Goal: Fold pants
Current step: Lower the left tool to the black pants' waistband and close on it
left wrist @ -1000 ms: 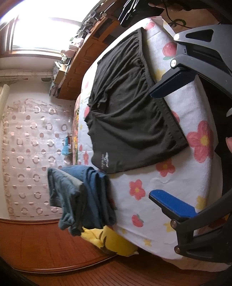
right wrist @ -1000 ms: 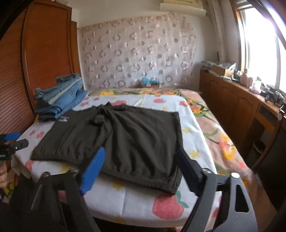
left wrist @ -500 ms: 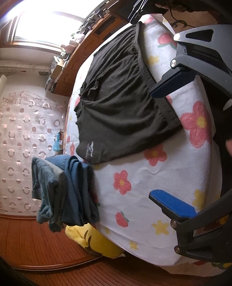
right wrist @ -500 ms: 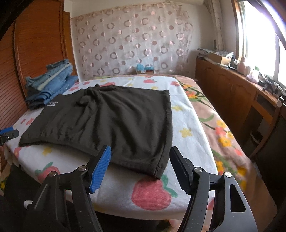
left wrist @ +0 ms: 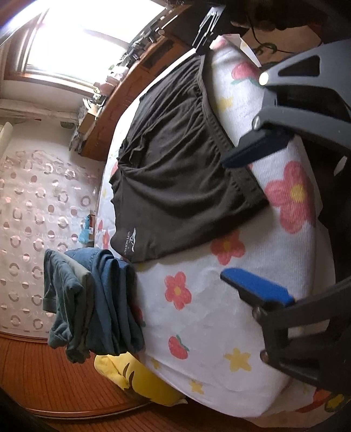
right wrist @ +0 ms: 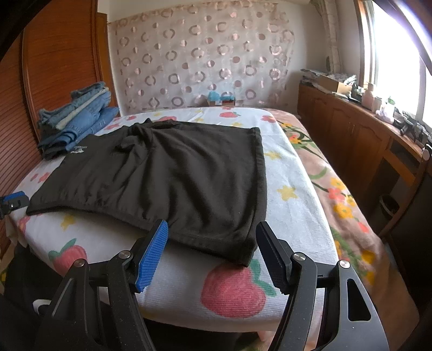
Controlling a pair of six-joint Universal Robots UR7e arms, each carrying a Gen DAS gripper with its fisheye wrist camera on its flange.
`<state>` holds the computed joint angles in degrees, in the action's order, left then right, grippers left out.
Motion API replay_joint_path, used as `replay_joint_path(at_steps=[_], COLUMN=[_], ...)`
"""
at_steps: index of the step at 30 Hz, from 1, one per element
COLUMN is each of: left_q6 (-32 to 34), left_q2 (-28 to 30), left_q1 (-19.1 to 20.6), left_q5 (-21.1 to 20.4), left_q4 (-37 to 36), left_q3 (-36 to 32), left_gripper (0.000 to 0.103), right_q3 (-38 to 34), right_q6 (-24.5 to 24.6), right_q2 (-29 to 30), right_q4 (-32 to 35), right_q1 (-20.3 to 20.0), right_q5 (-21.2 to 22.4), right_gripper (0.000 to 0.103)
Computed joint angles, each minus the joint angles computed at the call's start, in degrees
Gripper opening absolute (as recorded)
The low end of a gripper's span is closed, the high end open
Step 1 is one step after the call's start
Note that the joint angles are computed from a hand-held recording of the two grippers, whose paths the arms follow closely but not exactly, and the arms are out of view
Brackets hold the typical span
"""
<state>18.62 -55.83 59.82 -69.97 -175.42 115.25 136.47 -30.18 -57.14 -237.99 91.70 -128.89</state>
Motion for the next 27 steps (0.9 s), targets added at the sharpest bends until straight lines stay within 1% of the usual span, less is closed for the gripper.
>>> replay_joint_path(at_steps=[2, 9, 11, 15, 18, 19, 20, 22, 25, 27], left_q6=[-0.1, 0.6, 1.3, 2.1, 2.6, 2.9, 3.0, 2.9, 2.6, 3.2], left_q2=[0.0, 0.5, 0.6, 0.8, 0.8, 0.7, 0.7, 0.9, 1.0, 1.2], left_q1=[0.1, -0.3, -0.6, -0.7, -0.8, -0.7, -0.7, -0.7, -0.6, -1.2], left_q5=[-0.1, 1.6, 2.1, 2.3, 1.6, 0.5, -0.1, -1.0, -3.3, -3.6], left_q4=[0.4, 2.2, 1.7, 1.6, 2.5, 3.1, 3.6, 4.3, 6.0, 6.2], left_q3=[-0.1, -0.2, 0.1, 0.1, 0.0, -0.2, -0.3, -0.9, -2.1, -2.6], left_gripper=[0.058, 0.047, 0.041, 0.034, 0.021, 0.011, 0.008, 0.003, 0.002, 0.001], right_q3=[0.0, -0.1, -0.1, -0.1, -0.1, 0.0, -0.1, -0.2, -0.2, -0.3], right_q6=[0.2, 0.1, 0.2, 0.3, 0.4, 0.3, 0.3, 0.4, 0.5, 0.3], right_q2=[0.1, 0.2, 0.1, 0.1, 0.1, 0.1, 0.3, 0.4, 0.4, 0.5], right_q4=[0.1, -0.1, 0.1, 0.3, 0.4, 0.4, 0.2, 0.2, 0.4, 0.2], right_q1=[0.0, -0.1, 0.0, 0.0, 0.0, 0.0, 0.0, 0.0, 0.0, -0.1], right_q5=[0.0, 0.1, -0.1, -0.1, -0.1, -0.1, 0.0, 0.0, 0.1, 0.3], right_gripper=[0.069, 0.069, 0.069, 0.069, 0.069, 0.069, 0.069, 0.069, 0.069, 0.069])
